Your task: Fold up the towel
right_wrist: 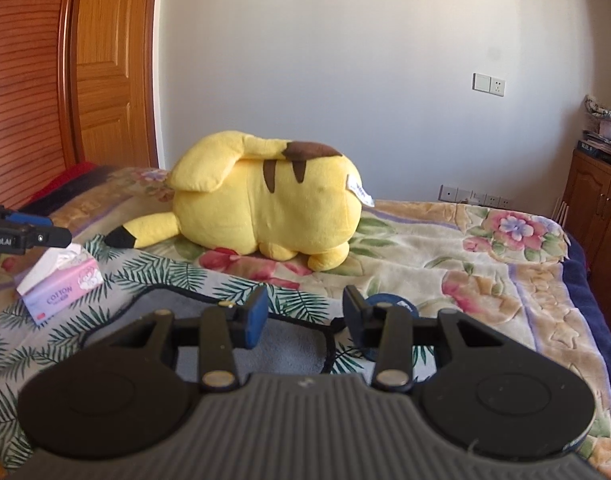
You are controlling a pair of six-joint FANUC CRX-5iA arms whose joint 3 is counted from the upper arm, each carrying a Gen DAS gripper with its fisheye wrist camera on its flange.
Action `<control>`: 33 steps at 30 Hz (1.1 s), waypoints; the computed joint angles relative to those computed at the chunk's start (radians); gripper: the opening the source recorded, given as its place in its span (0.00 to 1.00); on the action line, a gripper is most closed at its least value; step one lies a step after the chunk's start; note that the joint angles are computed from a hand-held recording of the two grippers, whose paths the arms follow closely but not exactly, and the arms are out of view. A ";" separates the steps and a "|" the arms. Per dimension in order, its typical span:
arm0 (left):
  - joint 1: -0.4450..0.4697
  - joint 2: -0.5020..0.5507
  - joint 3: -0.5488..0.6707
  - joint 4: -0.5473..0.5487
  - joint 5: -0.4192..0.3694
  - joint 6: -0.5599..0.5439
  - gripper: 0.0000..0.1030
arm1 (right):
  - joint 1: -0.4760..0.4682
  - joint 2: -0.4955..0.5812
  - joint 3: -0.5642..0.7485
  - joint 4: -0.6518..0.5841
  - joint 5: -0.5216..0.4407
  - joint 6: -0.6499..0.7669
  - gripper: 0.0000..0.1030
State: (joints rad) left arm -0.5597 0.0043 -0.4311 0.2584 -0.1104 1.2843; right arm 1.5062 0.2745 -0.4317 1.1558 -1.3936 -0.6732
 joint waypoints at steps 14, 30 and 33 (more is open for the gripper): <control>-0.033 -0.196 -0.013 -0.174 -0.115 0.187 0.56 | 0.137 0.003 0.090 -0.067 -0.182 0.010 0.49; -0.063 -0.404 -0.029 -0.355 -0.229 0.323 0.84 | 0.214 0.053 0.217 -0.069 -0.309 0.065 1.00; -0.059 -0.438 -0.045 -0.331 -0.238 0.305 0.84 | 0.223 0.065 0.242 -0.065 -0.326 0.082 1.00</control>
